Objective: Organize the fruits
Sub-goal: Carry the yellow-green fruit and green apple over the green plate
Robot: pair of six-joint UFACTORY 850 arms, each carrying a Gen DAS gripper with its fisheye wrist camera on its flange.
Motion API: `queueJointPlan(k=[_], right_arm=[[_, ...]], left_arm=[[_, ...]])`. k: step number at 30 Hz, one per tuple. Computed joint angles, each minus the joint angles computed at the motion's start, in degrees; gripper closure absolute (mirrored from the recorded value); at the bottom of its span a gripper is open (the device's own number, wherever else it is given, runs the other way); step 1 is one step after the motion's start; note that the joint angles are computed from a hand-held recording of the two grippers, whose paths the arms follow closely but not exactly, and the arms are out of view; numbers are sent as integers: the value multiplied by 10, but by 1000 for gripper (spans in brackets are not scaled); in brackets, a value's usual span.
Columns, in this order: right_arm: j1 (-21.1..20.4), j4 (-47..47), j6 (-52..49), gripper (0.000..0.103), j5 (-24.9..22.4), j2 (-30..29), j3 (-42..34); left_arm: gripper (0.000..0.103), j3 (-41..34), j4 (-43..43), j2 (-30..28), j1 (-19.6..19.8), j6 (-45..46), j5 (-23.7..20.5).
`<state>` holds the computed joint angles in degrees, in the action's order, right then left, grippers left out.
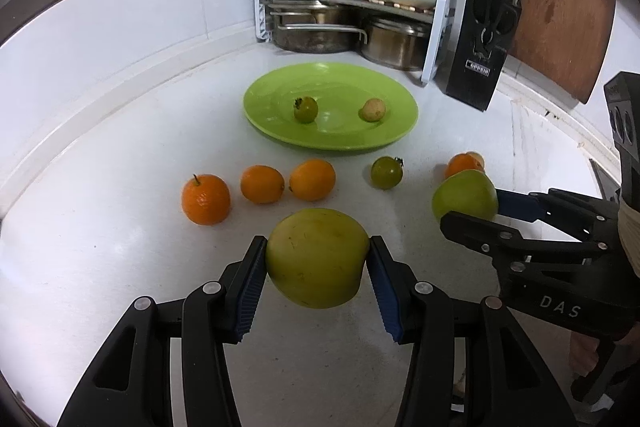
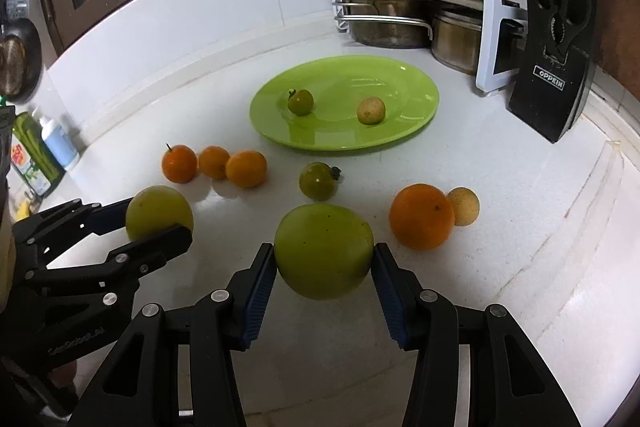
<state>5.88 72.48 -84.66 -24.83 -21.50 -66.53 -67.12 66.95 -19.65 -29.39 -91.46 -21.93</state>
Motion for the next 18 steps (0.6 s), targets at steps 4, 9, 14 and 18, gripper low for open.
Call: queueJointPlan(k=[4,9,14,18], right_arm=[[1,21,-7,53,6,15,6],[4,49,-30,53,20,29,6],[7,98,-65,53,31,38,-3],[10,111,-74,53,40,38,-19]], left_arm=[[53,3,18,12,3,-11,5],[53,-2,56,22,5,-26,4],[53,-17,75,27,13,-26,9],[53,-33,92,28,21,-25,14]])
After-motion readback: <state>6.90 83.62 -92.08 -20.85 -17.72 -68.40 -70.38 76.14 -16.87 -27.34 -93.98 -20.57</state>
